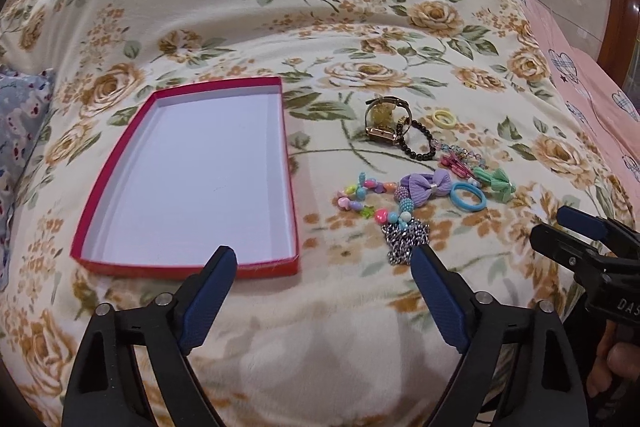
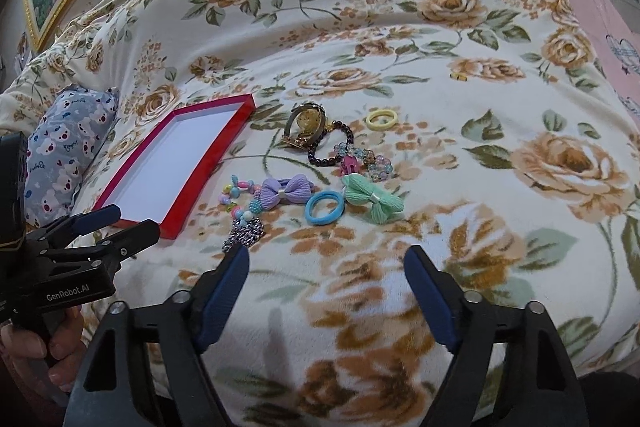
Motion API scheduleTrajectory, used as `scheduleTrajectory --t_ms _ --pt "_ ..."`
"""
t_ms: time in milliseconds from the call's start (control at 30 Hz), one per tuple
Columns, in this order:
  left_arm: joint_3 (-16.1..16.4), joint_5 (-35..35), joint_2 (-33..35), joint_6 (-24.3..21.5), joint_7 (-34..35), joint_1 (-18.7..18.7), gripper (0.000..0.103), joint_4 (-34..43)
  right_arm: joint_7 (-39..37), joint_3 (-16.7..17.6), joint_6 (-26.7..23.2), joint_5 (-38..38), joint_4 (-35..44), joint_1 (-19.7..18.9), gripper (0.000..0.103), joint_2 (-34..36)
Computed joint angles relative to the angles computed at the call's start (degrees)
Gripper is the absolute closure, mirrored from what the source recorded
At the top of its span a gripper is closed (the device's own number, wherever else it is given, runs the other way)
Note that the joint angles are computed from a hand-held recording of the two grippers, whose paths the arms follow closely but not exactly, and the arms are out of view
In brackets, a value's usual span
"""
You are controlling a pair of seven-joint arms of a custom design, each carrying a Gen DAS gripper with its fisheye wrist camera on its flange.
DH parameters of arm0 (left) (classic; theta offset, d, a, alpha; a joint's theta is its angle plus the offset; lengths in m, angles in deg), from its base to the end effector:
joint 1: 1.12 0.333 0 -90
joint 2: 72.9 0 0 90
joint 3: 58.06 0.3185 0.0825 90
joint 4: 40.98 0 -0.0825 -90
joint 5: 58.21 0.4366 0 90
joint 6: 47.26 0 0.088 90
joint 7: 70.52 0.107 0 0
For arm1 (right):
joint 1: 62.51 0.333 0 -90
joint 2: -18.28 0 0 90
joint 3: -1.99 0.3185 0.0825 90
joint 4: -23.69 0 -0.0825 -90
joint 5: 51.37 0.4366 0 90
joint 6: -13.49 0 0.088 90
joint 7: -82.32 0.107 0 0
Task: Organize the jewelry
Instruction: 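Grasp the multicolour bead bracelet with the left tool while the right tool grasps the mint-green scrunchie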
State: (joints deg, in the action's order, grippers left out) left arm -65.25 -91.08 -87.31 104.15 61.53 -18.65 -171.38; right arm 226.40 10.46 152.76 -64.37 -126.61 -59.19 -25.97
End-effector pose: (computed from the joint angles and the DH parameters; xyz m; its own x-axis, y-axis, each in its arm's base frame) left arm 0.5146 -0.2248 0.5042 -0.6899 -0.7233 0.0299 -0.5601 0.5071 -0.6551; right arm 0.4038 0.0871 0.5328 -0.5093 -0.8310 -0.2237 -0.6373 0.5389 -0.5508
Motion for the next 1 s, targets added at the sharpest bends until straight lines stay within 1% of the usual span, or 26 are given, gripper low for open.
scheduleTrajectory --t_ms 33,133,233,333,400,467,500,767,867,933,967,1000 --pt "-0.3 0.9 1.0 -0.1 -0.4 0.1 0.019 1.0 -0.3 -0.3 0.1 0.1 0.1 0.0 0.027 0.3" --pt "-1.1 2.4 4.1 -1.0 -1.1 0.5 0.020 4.2 -1.2 -1.2 0.3 0.0 0.8 -0.5 0.030 1.6" --pt "-2.3 4.3 6.9 -0.2 -1.9 1.0 0.022 6.8 -2.1 -1.9 0.5 0.1 1.4 -1.1 0.035 2.8" --pt "-3.4 6.5 10.5 -0.7 -2.9 1.6 0.022 10.4 -3.3 -2.8 0.6 0.5 2.1 -1.5 0.040 4.5" --pt "-4.2 7.9 12.0 -0.3 -3.6 2.0 0.024 11.6 -4.3 -3.5 0.7 1.0 2.5 -1.5 0.045 5.7" --pt "-4.9 10.0 13.7 0.0 -4.6 2.2 0.025 13.0 -5.5 -4.3 0.9 1.9 2.9 -1.3 0.054 6.8" --pt "-5.2 10.8 14.6 -0.3 -4.9 2.4 0.026 13.8 -6.0 -4.5 0.8 2.3 3.1 -1.3 0.055 7.3" --pt "-7.0 18.6 21.7 -3.6 -8.0 2.9 0.027 20.7 -8.4 -5.3 1.1 3.2 4.5 -2.2 0.055 10.5" --pt "-7.1 23.5 23.4 -2.7 -10.6 2.4 0.027 21.7 -8.9 -5.5 1.1 3.4 4.7 -2.4 0.057 11.3" --pt "-7.2 25.7 24.1 -2.3 -11.5 2.2 0.028 22.0 -9.1 -5.7 0.9 3.7 4.8 -2.6 0.063 11.8" --pt "-7.4 26.4 24.3 -1.7 -11.6 2.1 0.028 22.0 -9.1 -5.9 1.1 4.0 4.7 -2.6 0.068 11.9" --pt "-7.4 27.5 24.4 -1.1 -12.0 2.0 0.031 21.7 -9.0 -6.0 1.3 4.1 4.5 -2.7 0.076 11.8"
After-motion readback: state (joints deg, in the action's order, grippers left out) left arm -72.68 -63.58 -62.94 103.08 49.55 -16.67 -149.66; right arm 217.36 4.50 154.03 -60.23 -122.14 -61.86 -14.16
